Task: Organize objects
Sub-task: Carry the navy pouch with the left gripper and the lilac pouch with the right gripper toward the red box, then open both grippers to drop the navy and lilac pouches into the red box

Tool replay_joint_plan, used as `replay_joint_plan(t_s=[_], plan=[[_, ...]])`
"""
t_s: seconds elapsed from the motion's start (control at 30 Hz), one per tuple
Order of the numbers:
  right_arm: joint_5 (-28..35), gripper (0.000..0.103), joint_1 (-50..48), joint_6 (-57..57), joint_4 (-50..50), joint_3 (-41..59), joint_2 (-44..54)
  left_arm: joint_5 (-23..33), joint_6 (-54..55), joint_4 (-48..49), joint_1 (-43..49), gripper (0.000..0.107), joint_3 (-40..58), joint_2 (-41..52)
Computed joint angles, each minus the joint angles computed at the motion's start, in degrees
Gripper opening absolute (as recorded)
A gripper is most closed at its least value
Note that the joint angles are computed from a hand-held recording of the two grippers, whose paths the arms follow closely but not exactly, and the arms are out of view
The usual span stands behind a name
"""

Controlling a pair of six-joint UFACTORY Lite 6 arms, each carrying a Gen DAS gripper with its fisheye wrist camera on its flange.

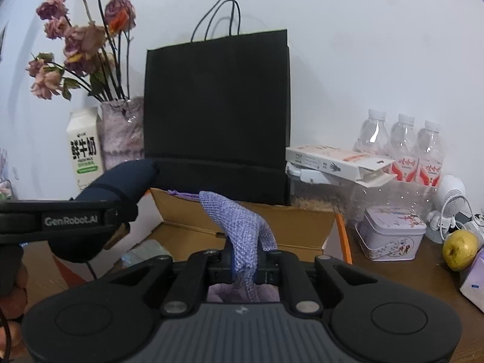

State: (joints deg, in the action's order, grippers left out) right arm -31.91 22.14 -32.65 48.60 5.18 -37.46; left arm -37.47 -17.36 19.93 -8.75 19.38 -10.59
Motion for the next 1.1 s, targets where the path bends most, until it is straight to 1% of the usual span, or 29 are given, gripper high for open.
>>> replay_joint_plan(t_s=[0.07,0.17,0.27,0.3,0.33,0.37,0.4,0.43,0.5,0.7,0.87,1.1], plan=[[-0.31,0.009,-0.46,1.78,-1.7,0.01,0.94,-0.98,2.05,-1.95,-0.74,0.065,-0.15,0.76],[-1.69,0.01,0.25,1.58,-0.92,0.35,2.83,-3.04,7.07,-7.4,-2.76,0.065,-0.9,1.78],[-1.51,0.02,0.43,0.85,0.25,0.95,3.96,-3.36,6.97,-7.55,-2.49,0.07,-0.84,2.07],[-1.71,0.034,0.67,0.24,1.15,1.21,4.4,-4.12,7.31,-8.31,-2.43,0.08,-1.28,1.73],[-2.12,0.054,1.11,-0.44,2.17,1.33,4.67,-4.59,7.75,-9.11,-2.52,0.096,-1.73,1.22],[-2.47,0.066,1.44,-0.75,2.72,1.34,4.72,-5.23,8.04,-9.76,-2.58,0.103,-2.31,0.6],[-2.85,0.088,1.79,-1.34,3.53,1.5,4.96,-6.43,8.28,-10.28,-2.59,0.103,-3.09,0.0],[-3.6,0.099,2.56,-2.38,4.86,1.57,5.14,-6.54,8.64,-10.68,-2.71,0.103,-3.36,-0.5],[-5.14,0.1,4.2,-4.4,7.53,1.84,5.49,-5.73,8.94,-10.97,-3.1,0.103,-3.4,-1.16],[-4.53,0.102,4.84,-7.21,10.32,2.18,4.56,-4.88,7.36,-9.72,-2.46,0.103,-3.51,-1.96],[-3.77,0.103,5.4,-10.47,13.5,1.9,1.64,-3.88,5.02,-7.59,-1.58,0.103,-4.46,-4.35],[-3.81,0.103,8.38,-19.5,22.64,1.49,-3.95,-0.62,-1.74,-0.1,1.93,0.103,-5.47,-8.66]])
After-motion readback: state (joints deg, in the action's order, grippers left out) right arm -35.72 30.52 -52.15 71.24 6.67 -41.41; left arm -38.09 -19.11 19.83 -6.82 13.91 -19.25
